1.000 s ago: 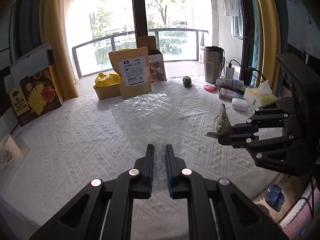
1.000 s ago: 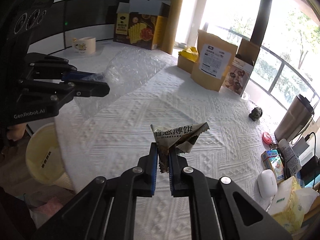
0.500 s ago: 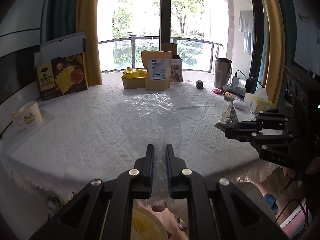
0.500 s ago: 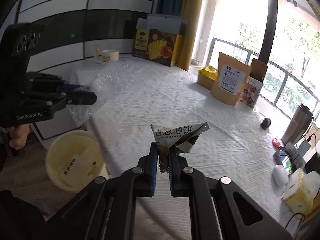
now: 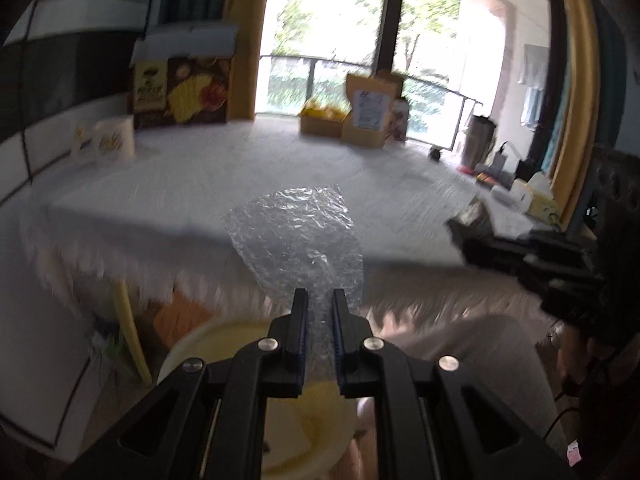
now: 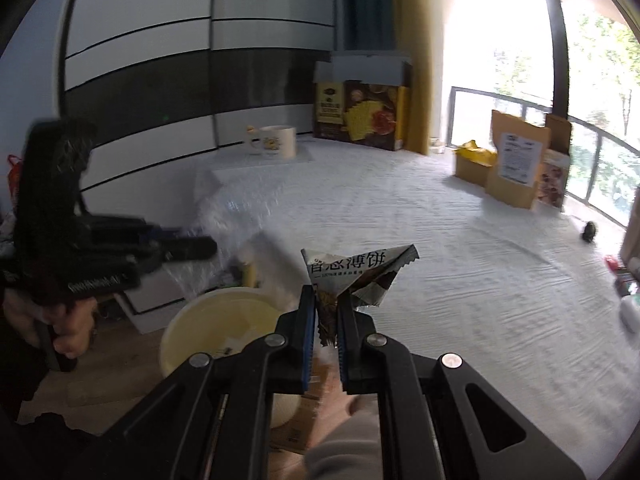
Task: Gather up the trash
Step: 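Carry the wrapper and bubble wrap with both grippers over the yellow wastebasket, then open the left gripper to drop the bubble wrap while the right releases the wrapper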
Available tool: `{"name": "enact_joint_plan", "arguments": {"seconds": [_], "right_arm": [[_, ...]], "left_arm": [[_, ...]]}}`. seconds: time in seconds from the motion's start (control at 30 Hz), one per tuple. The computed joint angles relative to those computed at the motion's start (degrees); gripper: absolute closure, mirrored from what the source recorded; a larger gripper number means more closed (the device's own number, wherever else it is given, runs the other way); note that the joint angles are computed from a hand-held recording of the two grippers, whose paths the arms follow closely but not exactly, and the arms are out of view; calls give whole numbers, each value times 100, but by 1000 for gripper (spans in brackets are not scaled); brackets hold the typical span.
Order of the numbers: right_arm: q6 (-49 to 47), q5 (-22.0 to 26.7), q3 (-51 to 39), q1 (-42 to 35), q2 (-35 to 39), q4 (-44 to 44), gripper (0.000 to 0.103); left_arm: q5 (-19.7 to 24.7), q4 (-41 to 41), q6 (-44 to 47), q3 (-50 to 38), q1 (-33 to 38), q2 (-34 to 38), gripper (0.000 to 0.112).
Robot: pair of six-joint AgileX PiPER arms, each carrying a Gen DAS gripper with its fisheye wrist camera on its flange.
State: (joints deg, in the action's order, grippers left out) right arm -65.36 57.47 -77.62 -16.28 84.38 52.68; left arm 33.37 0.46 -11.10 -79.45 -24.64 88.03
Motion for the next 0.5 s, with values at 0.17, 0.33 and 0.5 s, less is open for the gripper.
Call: {"name": "enact_joint_plan", "arguments": {"seconds": [0.17,0.33,0.5], "right_arm": [[-42,-232,508,490,-187,109,94],[4,-530,779,980,-50,13,94],[47,-725,805,1314,238,-97,94]], "left_arm": [[-138,-688,311,847,369,-63,102],[-221,-892,318,1131,610,164,102],[-300,-1489,735,1201,905,473,100]]}}
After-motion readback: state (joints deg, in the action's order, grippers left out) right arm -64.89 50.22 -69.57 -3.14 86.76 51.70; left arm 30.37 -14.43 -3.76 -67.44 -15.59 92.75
